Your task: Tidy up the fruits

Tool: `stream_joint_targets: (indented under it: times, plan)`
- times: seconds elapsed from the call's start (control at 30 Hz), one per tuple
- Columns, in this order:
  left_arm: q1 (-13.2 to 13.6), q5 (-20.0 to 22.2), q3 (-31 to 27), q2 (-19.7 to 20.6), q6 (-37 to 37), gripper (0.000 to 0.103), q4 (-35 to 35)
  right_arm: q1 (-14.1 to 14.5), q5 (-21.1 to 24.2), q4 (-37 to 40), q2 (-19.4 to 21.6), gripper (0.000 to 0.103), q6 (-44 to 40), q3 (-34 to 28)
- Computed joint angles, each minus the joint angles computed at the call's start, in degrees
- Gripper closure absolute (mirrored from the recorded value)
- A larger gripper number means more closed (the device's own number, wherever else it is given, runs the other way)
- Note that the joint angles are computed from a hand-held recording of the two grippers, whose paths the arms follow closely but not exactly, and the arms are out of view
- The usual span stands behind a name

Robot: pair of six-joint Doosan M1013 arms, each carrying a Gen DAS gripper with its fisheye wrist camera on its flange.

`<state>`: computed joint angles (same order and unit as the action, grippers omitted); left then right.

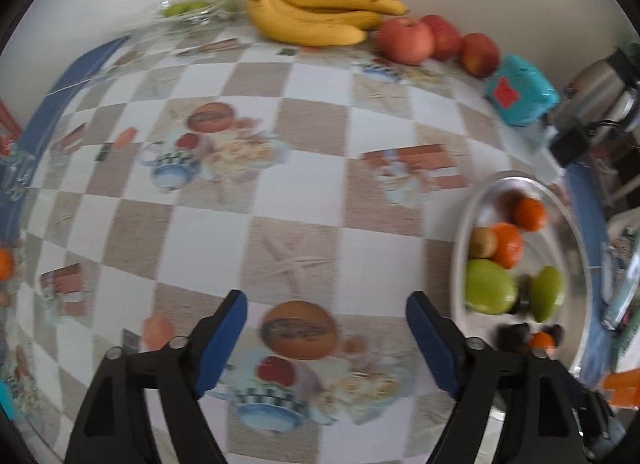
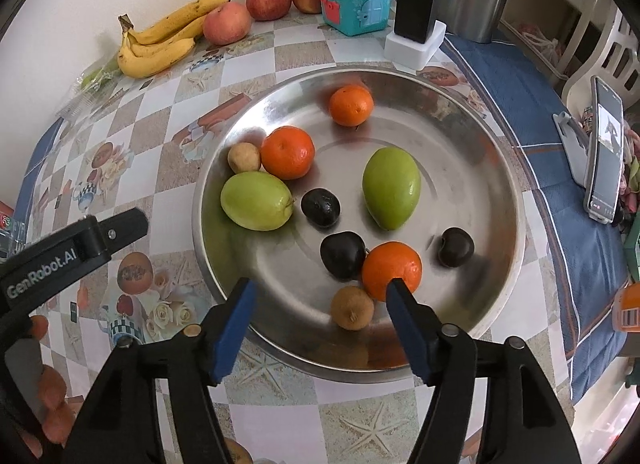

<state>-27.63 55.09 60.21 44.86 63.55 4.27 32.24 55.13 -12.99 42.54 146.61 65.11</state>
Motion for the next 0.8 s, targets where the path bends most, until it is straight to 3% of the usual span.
stream_joint_targets:
  times: [0.17,0.37,0.47,0.8]
  plan:
    - [0.24,3.68,-0.7,0.88,-3.87,0.009,4.77,0.1,1.0,0.02,0.45,0.027,-0.83,-0.62]
    - [0.59,4.61,-0.08,0.64,-6.45,0.004,8.22,0.16,0.67,-0.36,0.4,0.026,-0.34,-0.54]
    - [0.82,4.42,0.08,0.47,-6.73,0.003,8.5,0.39,-0.02,-1.83,0.33,0.006,0.21,-0.44]
    - [0.58,3.83,0.23,-0.09,-6.68,0.003,10.6,0.9,-1.48,-4.2,0.33,0.005,0.66,-0.63]
